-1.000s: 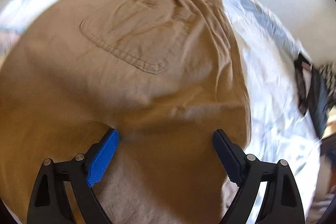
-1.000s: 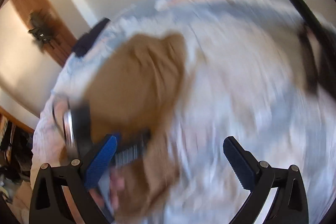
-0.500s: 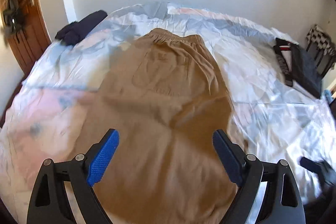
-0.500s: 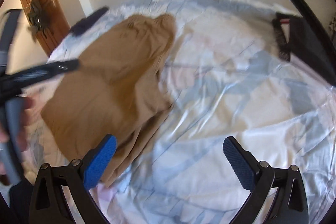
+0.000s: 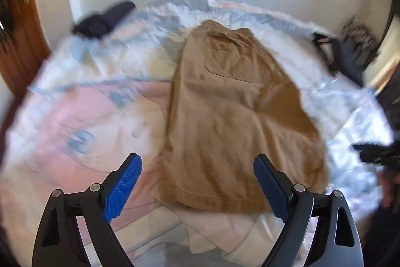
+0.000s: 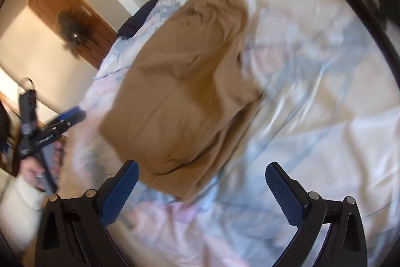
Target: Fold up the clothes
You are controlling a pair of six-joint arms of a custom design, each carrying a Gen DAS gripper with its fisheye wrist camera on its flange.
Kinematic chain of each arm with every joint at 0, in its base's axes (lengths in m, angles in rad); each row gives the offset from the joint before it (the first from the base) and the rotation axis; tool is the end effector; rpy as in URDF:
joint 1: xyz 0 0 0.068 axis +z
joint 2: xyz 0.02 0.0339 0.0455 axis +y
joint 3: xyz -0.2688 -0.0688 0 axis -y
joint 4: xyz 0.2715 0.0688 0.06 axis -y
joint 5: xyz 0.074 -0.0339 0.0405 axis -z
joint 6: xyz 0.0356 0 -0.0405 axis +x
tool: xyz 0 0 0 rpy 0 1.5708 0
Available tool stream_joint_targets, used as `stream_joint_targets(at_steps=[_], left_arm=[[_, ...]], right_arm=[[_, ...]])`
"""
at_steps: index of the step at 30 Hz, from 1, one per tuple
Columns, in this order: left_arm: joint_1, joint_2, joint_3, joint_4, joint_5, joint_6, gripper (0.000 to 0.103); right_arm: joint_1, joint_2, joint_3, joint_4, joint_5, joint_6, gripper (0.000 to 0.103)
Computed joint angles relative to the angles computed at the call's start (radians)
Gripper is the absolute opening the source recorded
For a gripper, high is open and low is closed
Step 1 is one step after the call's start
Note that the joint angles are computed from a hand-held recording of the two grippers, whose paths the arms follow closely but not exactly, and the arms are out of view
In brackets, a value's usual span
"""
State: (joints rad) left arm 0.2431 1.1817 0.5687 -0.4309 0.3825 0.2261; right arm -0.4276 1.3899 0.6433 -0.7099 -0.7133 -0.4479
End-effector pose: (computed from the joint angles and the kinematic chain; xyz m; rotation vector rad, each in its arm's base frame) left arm 0.2249 0.0421 0.1626 0.1105 2.5281 -0.3174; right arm 0.2127 -0.0714 0.1373 -0.0825 2.6198 0.8207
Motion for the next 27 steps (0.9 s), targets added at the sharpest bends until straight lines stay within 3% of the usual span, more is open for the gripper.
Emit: stream_joint_targets(at_steps=[2, 4, 6, 12, 18, 23, 27], left_arm=[[0.084, 0.158, 0.075, -0.044, 0.12, 0.041, 0.09], [0.115, 0.263, 0.131, -0.069, 0.147, 0.044, 0.09], [0.125, 0.282, 0.14, -0.046, 0.151, 0.048, 0.09], [0.171, 0.412, 0.236, -0.11, 0.329, 0.075, 0.09], [0.235, 0.597, 0.37, -0.238, 0.458, 0.113, 0.09], [0.263, 0.724, 0.432, -0.302, 0.513, 0.158, 0.09], [0.228, 0.748, 0.424, -0.263, 0.53, 0.115, 0.09]], right_arm=[[0.0, 0.102, 0.024, -0.014, -0.067, 0.007, 0.101], [-0.004, 0.211, 0.063, -0.048, -0.136, 0.001, 0.101], [-0.004, 0.272, 0.085, -0.066, -0.185, 0.009, 0.102], [0.011, 0.467, 0.132, -0.072, -0.299, 0.099, 0.102], [0.009, 0.529, 0.138, 0.036, -0.293, 0.224, 0.101], [0.035, 0.551, 0.122, 0.092, -0.368, 0.28, 0.103], [0.091, 0.558, 0.104, 0.118, -0.408, 0.273, 0.103]])
